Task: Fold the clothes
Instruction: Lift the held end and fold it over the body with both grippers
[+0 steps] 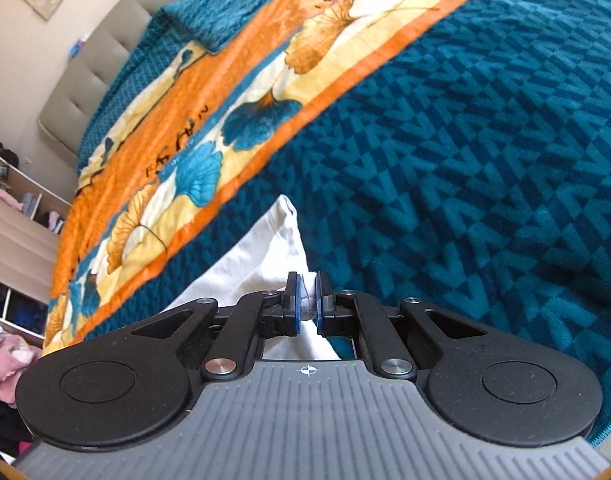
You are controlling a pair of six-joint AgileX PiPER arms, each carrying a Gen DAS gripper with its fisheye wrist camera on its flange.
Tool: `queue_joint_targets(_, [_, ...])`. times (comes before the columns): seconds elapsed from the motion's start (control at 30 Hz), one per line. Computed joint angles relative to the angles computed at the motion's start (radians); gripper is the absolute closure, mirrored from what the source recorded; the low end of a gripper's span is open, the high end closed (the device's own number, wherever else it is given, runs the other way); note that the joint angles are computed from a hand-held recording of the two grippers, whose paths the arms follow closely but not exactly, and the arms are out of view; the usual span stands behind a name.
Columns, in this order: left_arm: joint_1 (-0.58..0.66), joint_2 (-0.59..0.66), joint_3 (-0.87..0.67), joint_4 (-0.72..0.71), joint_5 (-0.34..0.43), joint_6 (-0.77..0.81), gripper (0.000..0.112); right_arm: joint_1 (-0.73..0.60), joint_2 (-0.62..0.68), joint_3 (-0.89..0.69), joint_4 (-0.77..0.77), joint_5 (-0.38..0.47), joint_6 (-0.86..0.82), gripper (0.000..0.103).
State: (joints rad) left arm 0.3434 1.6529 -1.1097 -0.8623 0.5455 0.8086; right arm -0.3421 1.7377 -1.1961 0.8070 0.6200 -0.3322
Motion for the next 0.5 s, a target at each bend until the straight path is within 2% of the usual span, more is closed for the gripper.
queue_joint_targets(0.13, [0.026, -0.132, 0.139, -0.088, -0.007, 0.134, 0.110, -0.067, -0.109, 0.101, 0.065, 0.038, -0.093, 0.097])
queue_joint_targets(0.23, [0.028, -0.171, 0.238, -0.108, -0.024, 0.194, 0.110, -0.107, -0.158, 0.197, 0.091, 0.040, -0.158, 0.097])
queue_joint_targets(0.3, [0.004, -0.179, 0.303, -0.091, -0.084, 0.207, 0.110, -0.115, -0.164, 0.254, 0.095, 0.014, -0.190, 0.097])
queue_joint_targets(0.37, [-0.038, -0.164, 0.343, -0.031, -0.163, 0.163, 0.110, -0.119, -0.161, 0.303, 0.111, -0.012, -0.220, 0.097])
queue_joint_targets(0.4, [-0.043, -0.159, 0.352, -0.007, -0.178, 0.139, 0.110, -0.117, -0.160, 0.323, 0.113, -0.026, -0.230, 0.097])
queue_joint_targets(0.43, [-0.041, -0.157, 0.359, 0.010, -0.180, 0.122, 0.108, -0.108, -0.166, 0.339, 0.098, -0.043, -0.229, 0.095])
queue_joint_targets(0.47, [-0.038, -0.155, 0.365, 0.027, -0.182, 0.103, 0.104, -0.099, -0.180, 0.355, 0.079, -0.061, -0.222, 0.081])
queue_joint_targets(0.5, [-0.032, -0.168, 0.374, 0.055, -0.184, 0.074, 0.095, -0.089, -0.213, 0.373, 0.055, -0.085, -0.201, 0.075])
